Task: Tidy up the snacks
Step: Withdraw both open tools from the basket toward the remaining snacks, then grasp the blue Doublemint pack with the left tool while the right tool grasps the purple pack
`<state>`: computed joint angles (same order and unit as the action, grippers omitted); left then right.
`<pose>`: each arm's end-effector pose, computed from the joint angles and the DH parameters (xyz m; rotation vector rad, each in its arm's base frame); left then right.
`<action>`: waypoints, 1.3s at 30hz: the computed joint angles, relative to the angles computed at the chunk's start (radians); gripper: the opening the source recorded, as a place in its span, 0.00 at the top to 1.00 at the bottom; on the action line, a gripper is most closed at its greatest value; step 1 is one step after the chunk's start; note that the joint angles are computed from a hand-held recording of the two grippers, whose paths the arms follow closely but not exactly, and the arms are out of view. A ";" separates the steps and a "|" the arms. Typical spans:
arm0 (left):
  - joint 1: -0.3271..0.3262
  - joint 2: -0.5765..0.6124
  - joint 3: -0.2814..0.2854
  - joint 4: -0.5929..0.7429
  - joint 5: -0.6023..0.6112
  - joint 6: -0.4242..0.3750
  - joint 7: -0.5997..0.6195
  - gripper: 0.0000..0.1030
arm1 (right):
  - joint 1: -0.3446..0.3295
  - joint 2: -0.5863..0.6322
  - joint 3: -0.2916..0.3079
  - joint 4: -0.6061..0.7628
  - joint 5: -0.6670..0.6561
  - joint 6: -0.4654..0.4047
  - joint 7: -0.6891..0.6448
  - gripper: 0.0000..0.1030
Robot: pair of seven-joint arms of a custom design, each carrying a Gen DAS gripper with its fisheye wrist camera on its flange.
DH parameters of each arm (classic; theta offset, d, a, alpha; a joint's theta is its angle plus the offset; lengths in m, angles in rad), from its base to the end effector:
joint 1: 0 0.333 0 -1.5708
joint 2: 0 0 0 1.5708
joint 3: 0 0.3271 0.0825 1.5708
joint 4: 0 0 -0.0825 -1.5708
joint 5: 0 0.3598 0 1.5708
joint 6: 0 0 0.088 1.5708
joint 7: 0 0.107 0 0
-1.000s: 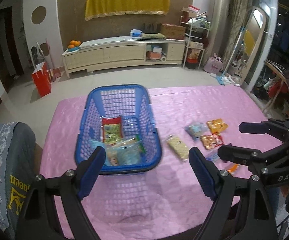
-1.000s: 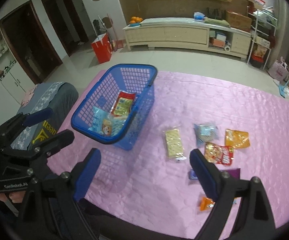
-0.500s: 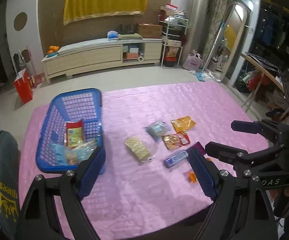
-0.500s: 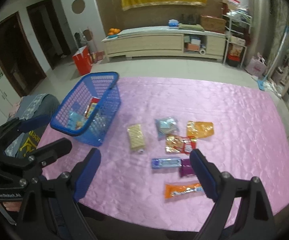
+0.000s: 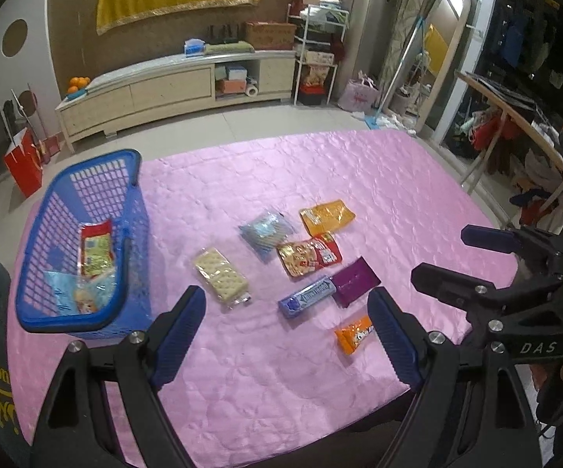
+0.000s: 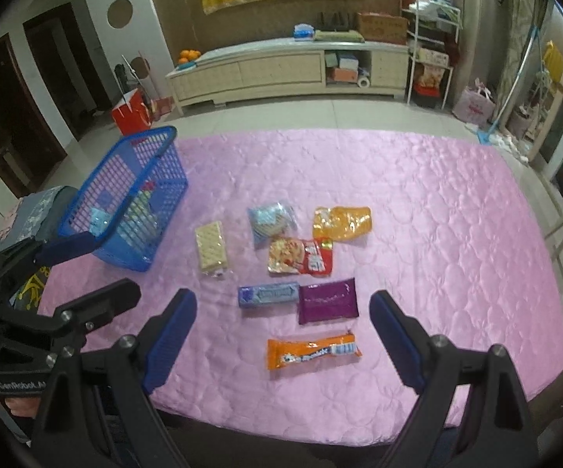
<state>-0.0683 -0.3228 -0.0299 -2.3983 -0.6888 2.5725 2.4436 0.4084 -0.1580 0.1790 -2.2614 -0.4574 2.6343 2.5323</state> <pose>0.4546 -0.0353 0.5123 -1.4315 2.3497 -0.9145 0.4172 0.2955 0.5058 -1.8099 1.8572 -0.4744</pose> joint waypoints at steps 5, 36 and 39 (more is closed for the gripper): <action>-0.008 0.034 -0.021 -0.005 0.024 0.024 0.001 0.19 | -0.001 0.021 -0.023 -0.042 0.052 0.048 -0.038 0.10; -0.002 0.441 -0.155 0.144 0.092 0.146 0.369 0.19 | -0.058 0.211 -0.094 -0.125 -0.028 0.234 -0.089 0.10; -0.013 0.470 -0.164 0.156 0.132 0.162 0.379 0.27 | -0.056 0.216 -0.096 -0.113 -0.059 0.196 -0.077 0.10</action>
